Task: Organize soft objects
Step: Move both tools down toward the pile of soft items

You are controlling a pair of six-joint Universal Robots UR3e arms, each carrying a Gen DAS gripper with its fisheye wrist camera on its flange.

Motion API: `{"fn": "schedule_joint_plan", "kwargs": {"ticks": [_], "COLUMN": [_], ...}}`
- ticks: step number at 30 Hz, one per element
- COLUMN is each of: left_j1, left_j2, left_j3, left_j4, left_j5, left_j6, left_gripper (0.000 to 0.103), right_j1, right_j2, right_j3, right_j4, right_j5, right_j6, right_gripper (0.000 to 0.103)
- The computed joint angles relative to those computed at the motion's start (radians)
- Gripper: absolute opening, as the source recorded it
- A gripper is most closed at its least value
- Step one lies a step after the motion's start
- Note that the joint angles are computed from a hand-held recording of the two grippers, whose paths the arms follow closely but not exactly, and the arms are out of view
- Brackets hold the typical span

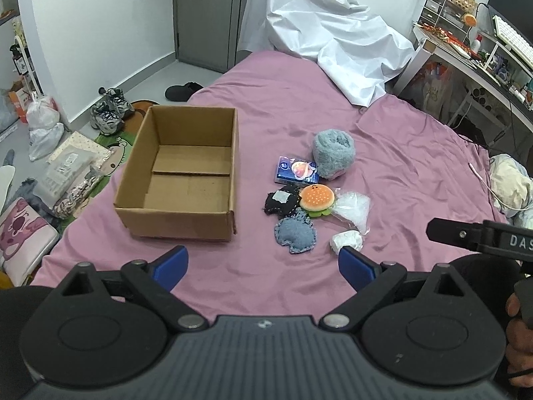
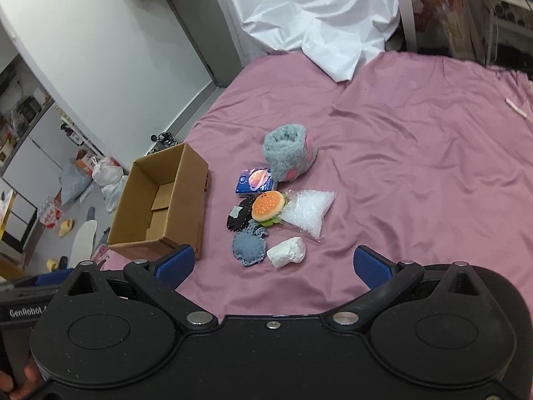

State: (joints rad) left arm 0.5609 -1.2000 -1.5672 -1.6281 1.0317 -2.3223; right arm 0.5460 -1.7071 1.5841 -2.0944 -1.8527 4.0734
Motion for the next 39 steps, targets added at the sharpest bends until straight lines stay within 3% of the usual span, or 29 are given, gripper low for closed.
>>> {"fn": "schedule_joint_plan", "kwargs": {"ticks": [9,16,25,39], "left_j1": [-0.111,-0.19,-0.283,-0.379], "left_j2": [-0.09,-0.186,-0.301,-0.462], "left_j3": [-0.056,-0.074,-0.087,-0.106], "left_j4": [0.156,0.261,0.388,0.559], "left_j5": [0.029,0.057,0.083,0.157], "left_j6": [-0.114,-0.209,-0.301,-0.398], "left_gripper": [0.094,0.084,0.074,0.066], "right_j1": [-0.119,-0.221,-0.306,-0.331], "right_j2": [0.003,0.014,0.07,0.2], "right_j3": [0.115,0.199,0.254,0.268], "right_j4": [-0.111,-0.191,-0.278,-0.365], "right_j5": [0.156,0.296,0.4,0.447], "right_j6": [0.009,0.017,0.026,0.115], "right_gripper": [0.085,0.068,0.062,0.061]}}
